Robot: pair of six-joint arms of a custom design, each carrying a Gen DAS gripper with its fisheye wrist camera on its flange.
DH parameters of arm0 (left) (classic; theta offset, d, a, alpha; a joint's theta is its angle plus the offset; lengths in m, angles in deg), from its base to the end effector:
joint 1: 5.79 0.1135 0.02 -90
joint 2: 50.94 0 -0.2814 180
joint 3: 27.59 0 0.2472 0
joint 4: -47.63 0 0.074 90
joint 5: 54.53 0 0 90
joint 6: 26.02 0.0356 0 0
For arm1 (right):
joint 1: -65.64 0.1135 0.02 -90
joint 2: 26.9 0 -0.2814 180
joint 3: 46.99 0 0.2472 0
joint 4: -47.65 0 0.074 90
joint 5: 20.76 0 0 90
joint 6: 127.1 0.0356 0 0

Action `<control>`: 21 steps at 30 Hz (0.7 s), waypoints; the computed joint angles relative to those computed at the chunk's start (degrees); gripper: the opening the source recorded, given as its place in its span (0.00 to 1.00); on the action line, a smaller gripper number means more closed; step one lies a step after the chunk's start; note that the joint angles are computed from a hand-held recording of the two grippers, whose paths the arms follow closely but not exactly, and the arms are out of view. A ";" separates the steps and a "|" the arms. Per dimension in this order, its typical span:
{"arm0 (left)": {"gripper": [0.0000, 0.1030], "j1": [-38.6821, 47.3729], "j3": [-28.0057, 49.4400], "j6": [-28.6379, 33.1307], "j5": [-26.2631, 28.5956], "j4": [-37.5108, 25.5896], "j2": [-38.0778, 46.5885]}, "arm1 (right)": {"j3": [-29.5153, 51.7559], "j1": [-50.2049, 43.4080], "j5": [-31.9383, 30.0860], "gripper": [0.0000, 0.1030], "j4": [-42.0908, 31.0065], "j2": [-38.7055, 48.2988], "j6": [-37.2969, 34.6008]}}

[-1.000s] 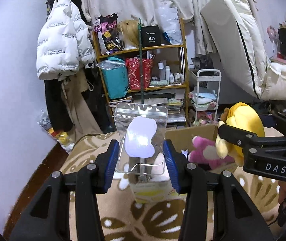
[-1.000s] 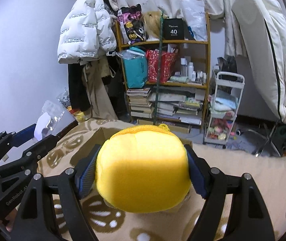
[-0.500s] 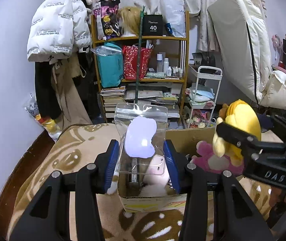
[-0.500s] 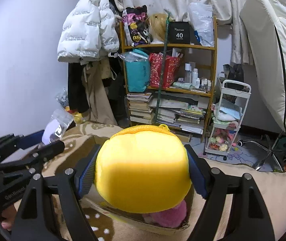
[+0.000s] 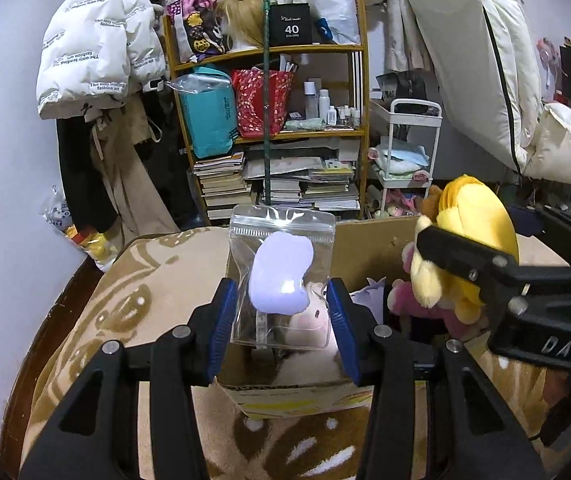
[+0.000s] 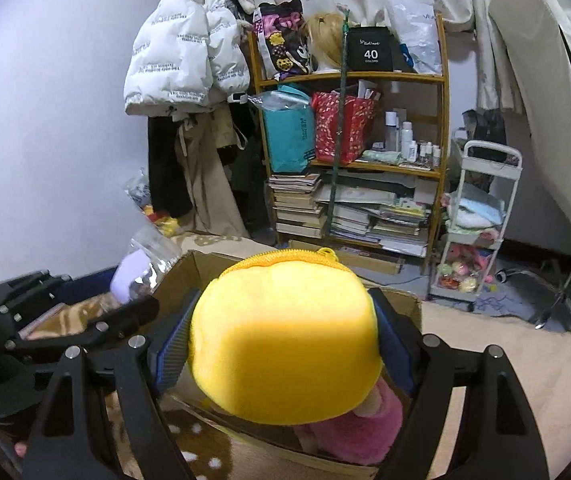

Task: Organize soft objects
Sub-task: 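Lift both items and carry them over the box, then lower both items into the box and open both grippers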

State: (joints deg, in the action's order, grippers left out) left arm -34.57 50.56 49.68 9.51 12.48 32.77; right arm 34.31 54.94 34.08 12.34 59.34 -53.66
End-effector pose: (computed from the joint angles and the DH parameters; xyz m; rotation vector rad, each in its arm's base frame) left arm 0.2841 -0.1383 0.3001 0.0462 2.1987 0.1005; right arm 0.3247 -0.0405 0.3064 -0.4222 2.1155 0.4240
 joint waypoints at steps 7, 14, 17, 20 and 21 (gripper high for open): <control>0.45 0.43 0.16 -1.16 0.99 -0.29 0.63 | 1.43 -2.66 -7.17 0.83 0.40 2.55 6.18; 0.57 -0.18 -0.15 -1.60 -1.26 -0.53 0.09 | 3.14 -2.04 -8.61 0.85 -1.08 4.60 7.72; 0.63 -0.20 -0.47 -2.14 -1.60 -1.46 -0.63 | 4.20 -1.54 -8.89 0.86 -2.64 5.62 8.01; 0.69 -0.44 -0.91 -2.50 -3.03 -2.84 -1.58 | 4.88 -0.75 -8.41 0.87 -3.78 6.13 7.42; 0.72 -0.42 -1.08 -2.80 -3.28 -3.21 -1.91 | 4.92 -0.49 -8.10 0.87 -3.99 6.17 6.98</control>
State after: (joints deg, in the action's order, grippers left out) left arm -34.99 49.48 46.88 6.24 9.27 30.86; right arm 39.23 54.45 25.98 8.35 65.51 -46.68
